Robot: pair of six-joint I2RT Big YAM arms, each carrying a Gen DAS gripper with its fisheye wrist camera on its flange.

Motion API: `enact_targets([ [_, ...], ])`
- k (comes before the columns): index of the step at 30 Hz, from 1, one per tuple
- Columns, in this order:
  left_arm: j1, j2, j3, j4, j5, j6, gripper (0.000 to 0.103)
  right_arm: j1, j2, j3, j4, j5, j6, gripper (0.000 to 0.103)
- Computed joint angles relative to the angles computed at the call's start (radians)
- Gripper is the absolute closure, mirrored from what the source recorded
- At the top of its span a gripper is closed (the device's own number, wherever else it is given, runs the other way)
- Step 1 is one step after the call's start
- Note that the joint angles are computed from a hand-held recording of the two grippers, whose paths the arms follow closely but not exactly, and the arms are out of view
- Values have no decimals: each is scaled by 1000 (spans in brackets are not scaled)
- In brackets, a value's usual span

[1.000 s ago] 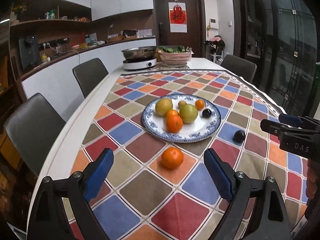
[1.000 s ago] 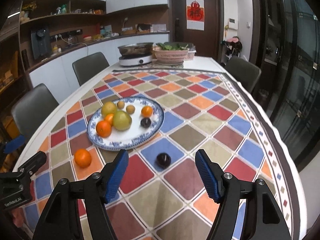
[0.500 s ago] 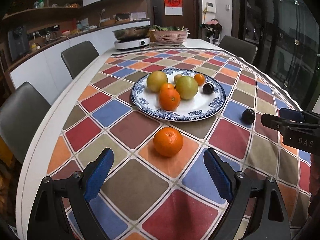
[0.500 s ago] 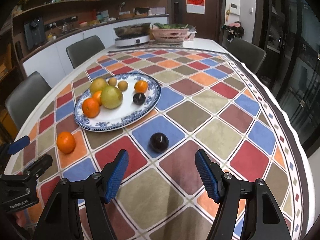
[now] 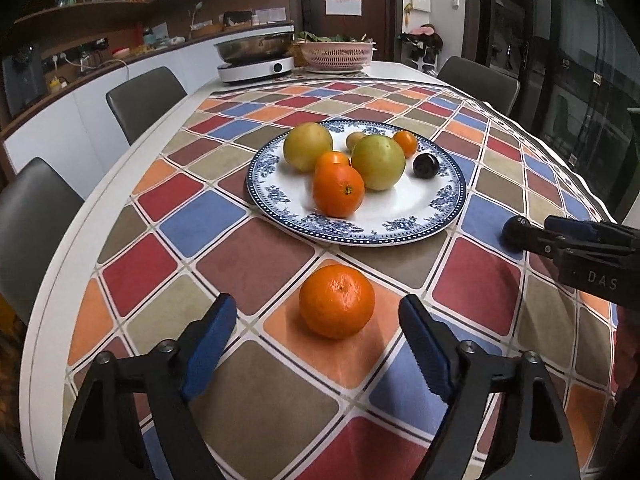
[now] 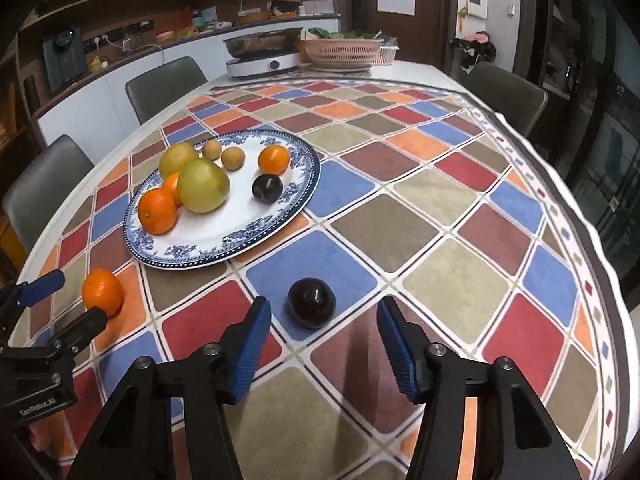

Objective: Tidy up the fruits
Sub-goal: 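Grasp the last orange with the left tool while the right tool grasps the dark plum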

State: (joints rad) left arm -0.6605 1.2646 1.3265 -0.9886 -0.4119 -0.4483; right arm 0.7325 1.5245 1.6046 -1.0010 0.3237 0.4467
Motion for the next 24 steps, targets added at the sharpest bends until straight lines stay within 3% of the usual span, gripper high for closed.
enact_targets([
  [6, 16, 17, 9, 9, 38, 6, 39, -14, 14, 3, 10, -39, -1, 54],
  [9, 23, 24, 13, 8, 57, 4, 41, -18, 23, 9, 9, -52, -6, 60],
  [13, 27, 26, 16, 9, 78, 4, 57, -26, 32, 16, 12, -77, -11, 68],
  [16, 31, 28, 17, 13, 96, 11, 62, -29, 39, 20, 7, -93, -12, 73],
  [24, 31, 29, 18, 14, 104, 13, 62, -28, 36, 18, 11, -94, -14, 74],
])
